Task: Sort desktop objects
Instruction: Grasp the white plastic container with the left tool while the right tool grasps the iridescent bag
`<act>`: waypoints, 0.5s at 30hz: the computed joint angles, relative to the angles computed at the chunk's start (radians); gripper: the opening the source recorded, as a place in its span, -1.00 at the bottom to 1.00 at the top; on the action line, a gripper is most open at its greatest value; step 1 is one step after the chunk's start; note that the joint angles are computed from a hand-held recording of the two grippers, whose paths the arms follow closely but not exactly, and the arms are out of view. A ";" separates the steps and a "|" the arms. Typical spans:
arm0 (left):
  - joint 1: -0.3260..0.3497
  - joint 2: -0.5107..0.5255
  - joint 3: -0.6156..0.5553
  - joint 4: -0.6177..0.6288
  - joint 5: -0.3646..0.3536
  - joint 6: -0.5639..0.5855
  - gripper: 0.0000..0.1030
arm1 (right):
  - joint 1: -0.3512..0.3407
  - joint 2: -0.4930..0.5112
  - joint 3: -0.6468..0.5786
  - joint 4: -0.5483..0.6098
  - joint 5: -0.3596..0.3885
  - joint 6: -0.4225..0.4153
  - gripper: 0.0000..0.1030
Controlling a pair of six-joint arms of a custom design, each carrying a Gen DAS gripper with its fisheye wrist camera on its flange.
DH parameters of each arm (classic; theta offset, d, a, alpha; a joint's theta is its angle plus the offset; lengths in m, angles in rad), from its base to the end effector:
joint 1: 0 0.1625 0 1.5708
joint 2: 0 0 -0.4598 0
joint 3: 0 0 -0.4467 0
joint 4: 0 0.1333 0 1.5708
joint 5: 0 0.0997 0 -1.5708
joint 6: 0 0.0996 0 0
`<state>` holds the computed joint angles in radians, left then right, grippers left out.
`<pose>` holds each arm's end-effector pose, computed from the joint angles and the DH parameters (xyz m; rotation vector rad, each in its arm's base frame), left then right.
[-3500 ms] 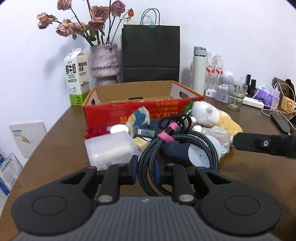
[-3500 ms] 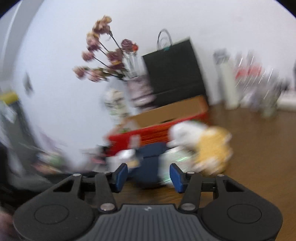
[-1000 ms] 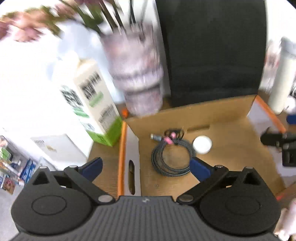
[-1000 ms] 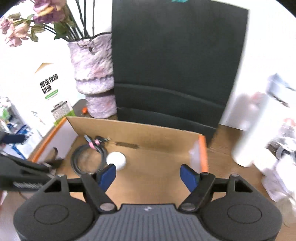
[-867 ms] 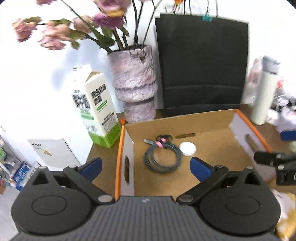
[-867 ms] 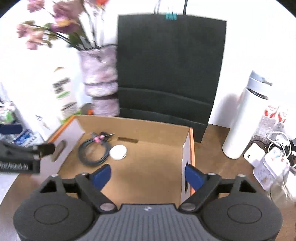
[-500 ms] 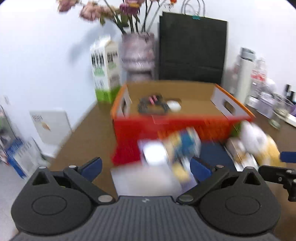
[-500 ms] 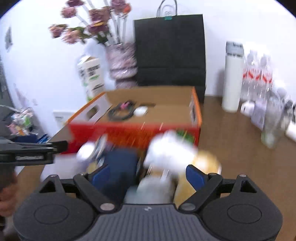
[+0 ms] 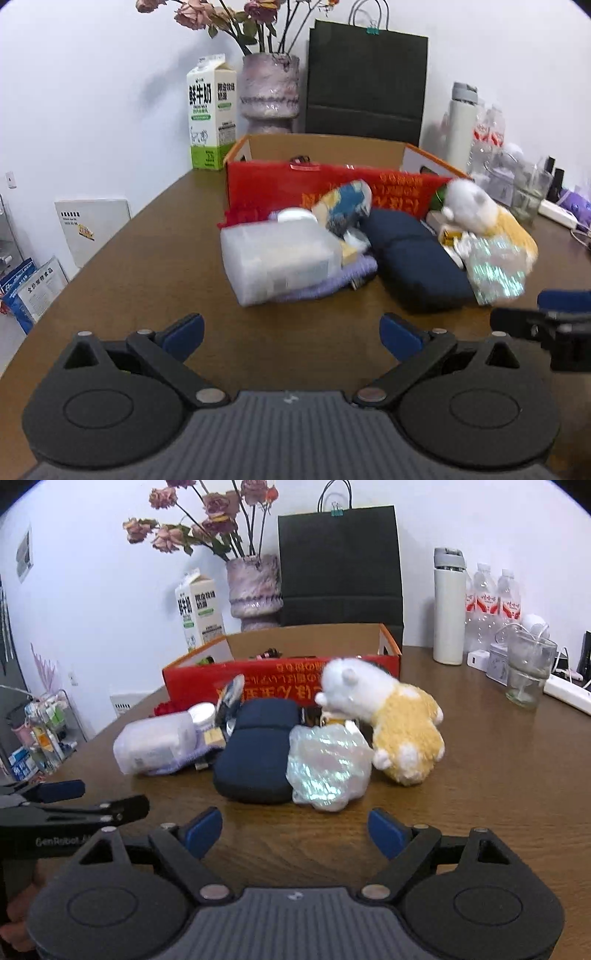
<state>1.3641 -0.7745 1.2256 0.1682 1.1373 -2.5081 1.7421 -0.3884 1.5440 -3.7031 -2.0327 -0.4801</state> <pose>0.0182 -0.7665 0.1557 0.7077 2.2313 -1.0627 0.2130 -0.7095 -0.0394 0.4671 -2.2875 1.1324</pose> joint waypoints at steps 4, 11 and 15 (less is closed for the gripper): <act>-0.008 0.030 -0.052 -0.050 -0.028 -0.011 1.00 | -0.004 0.010 -0.029 -0.007 0.000 0.003 0.25; -0.015 0.142 -0.243 0.038 -0.051 -0.076 1.00 | -0.014 0.057 -0.139 -0.007 -0.021 -0.015 0.26; -0.017 0.165 -0.261 0.016 -0.086 -0.018 0.96 | -0.016 0.103 -0.209 0.003 -0.067 -0.061 0.14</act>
